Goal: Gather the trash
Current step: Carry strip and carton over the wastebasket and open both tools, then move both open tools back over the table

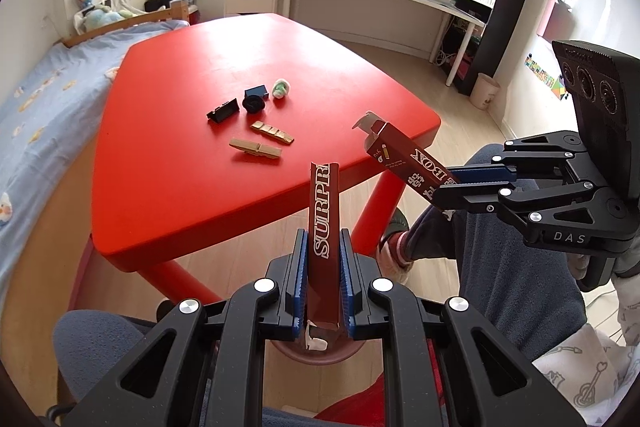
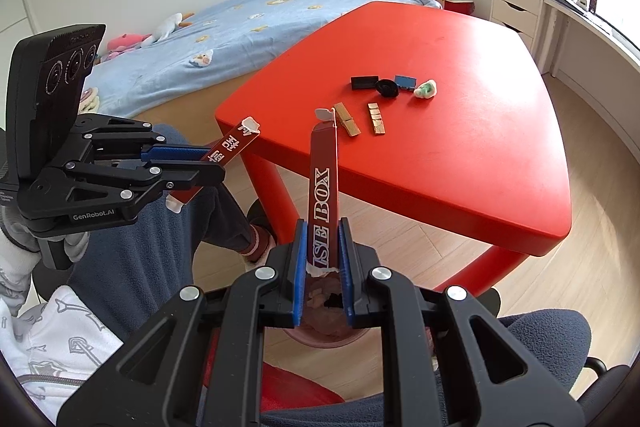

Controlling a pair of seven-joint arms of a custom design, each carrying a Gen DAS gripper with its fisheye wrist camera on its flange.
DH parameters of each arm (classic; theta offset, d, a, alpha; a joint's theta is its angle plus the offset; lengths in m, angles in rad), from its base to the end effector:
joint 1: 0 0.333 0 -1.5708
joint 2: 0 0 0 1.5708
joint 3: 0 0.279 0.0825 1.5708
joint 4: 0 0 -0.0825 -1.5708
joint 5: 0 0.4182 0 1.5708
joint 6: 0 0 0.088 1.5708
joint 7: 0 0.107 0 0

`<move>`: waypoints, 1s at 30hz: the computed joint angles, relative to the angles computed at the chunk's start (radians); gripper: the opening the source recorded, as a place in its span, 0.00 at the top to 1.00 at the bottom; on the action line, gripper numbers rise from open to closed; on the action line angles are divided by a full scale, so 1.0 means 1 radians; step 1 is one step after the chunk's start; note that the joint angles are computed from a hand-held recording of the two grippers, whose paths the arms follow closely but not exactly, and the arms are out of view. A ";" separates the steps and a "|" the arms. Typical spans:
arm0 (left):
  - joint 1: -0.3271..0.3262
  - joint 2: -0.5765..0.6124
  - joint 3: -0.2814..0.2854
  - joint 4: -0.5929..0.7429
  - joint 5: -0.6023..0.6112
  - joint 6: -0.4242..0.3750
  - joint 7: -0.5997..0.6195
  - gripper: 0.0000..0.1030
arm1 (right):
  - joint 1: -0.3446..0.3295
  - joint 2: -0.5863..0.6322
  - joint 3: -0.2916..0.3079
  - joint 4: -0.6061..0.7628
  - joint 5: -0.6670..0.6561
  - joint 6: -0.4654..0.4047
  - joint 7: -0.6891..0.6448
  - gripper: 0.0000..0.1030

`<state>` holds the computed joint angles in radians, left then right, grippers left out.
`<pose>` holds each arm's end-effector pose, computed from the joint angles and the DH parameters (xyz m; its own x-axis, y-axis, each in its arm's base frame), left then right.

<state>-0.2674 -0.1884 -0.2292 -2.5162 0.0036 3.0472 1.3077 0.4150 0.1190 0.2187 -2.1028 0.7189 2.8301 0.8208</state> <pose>0.4628 -0.2506 0.3702 -0.2891 -0.9489 0.1266 -0.7517 0.1432 -0.6438 0.5232 0.3406 0.3658 0.7133 -0.6854 -0.1462 -0.5958 -0.4832 -0.6415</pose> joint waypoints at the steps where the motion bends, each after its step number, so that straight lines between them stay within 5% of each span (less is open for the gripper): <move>1: -0.001 0.001 0.002 0.002 -0.002 -0.001 0.002 0.86 | -0.001 -0.001 0.001 0.000 0.004 -0.001 -0.005 0.86; 13: -0.003 0.003 -0.001 -0.002 -0.006 0.002 0.004 0.83 | -0.007 0.003 0.003 0.005 0.051 -0.025 -0.044 0.85; 14: -0.002 0.004 -0.002 -0.002 -0.004 0.003 0.002 0.73 | -0.004 0.004 0.000 0.004 0.040 -0.021 -0.032 0.72; 15: -0.004 0.006 0.001 -0.001 -0.008 0.005 0.004 0.64 | -0.002 0.006 -0.003 0.003 0.028 -0.011 -0.019 0.43; 17: 0.076 -0.002 -0.065 -0.016 0.082 0.038 -0.100 0.14 | -0.003 0.005 0.003 -0.004 0.046 0.019 -0.022 0.16; 22: 0.151 -0.014 -0.112 -0.026 0.199 0.034 -0.237 0.08 | -0.003 0.011 -0.006 -0.008 -0.002 0.032 0.043 0.05; 30: 0.127 -0.017 -0.073 -0.035 0.224 0.032 -0.272 0.07 | -0.016 0.013 0.004 -0.014 -0.009 0.029 0.065 0.03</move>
<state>-0.1401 -0.2053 -0.3026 -2.5511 0.2278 3.0791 1.0353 0.3991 0.1319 0.2226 -2.1171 0.7098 2.8596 0.8856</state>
